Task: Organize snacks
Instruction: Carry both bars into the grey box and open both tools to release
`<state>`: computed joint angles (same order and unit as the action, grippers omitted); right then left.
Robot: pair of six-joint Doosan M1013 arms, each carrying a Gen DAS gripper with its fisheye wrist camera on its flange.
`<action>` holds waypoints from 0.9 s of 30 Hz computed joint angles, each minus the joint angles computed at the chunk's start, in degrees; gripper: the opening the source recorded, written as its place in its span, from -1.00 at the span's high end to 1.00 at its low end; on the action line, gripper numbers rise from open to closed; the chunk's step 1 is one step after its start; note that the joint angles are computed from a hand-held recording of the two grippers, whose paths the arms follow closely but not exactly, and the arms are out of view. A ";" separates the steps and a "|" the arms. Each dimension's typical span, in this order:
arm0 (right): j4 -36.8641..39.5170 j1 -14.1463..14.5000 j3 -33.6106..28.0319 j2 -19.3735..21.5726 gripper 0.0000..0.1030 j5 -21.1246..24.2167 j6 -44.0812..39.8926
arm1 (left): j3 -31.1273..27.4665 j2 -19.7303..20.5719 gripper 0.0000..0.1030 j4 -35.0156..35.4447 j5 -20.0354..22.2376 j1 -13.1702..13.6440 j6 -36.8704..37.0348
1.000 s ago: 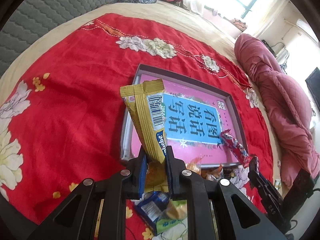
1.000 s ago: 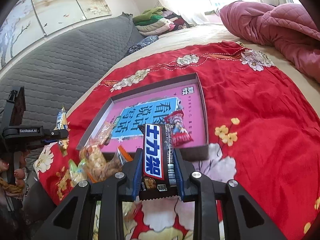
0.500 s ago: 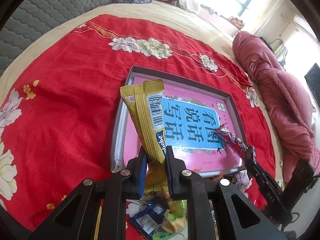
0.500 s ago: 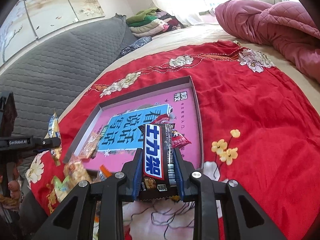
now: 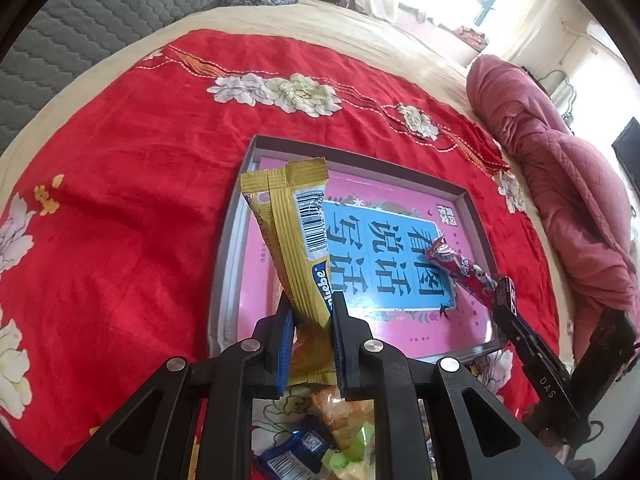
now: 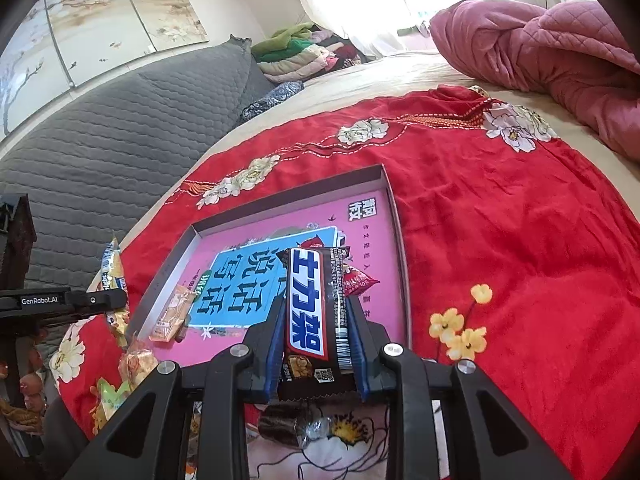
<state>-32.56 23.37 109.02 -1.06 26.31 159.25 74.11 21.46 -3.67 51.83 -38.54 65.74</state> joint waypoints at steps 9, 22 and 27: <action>-0.85 -0.71 -0.07 0.53 0.44 -1.33 0.82 | -1.71 1.50 0.66 1.33 1.61 -0.95 0.88; 2.83 -1.59 -0.06 1.19 0.44 -2.48 -3.11 | -4.60 4.18 0.66 2.49 4.43 -1.87 1.59; 3.27 -1.57 -0.14 1.44 0.44 -2.78 -3.99 | -4.88 4.74 0.66 2.71 5.15 -2.04 1.53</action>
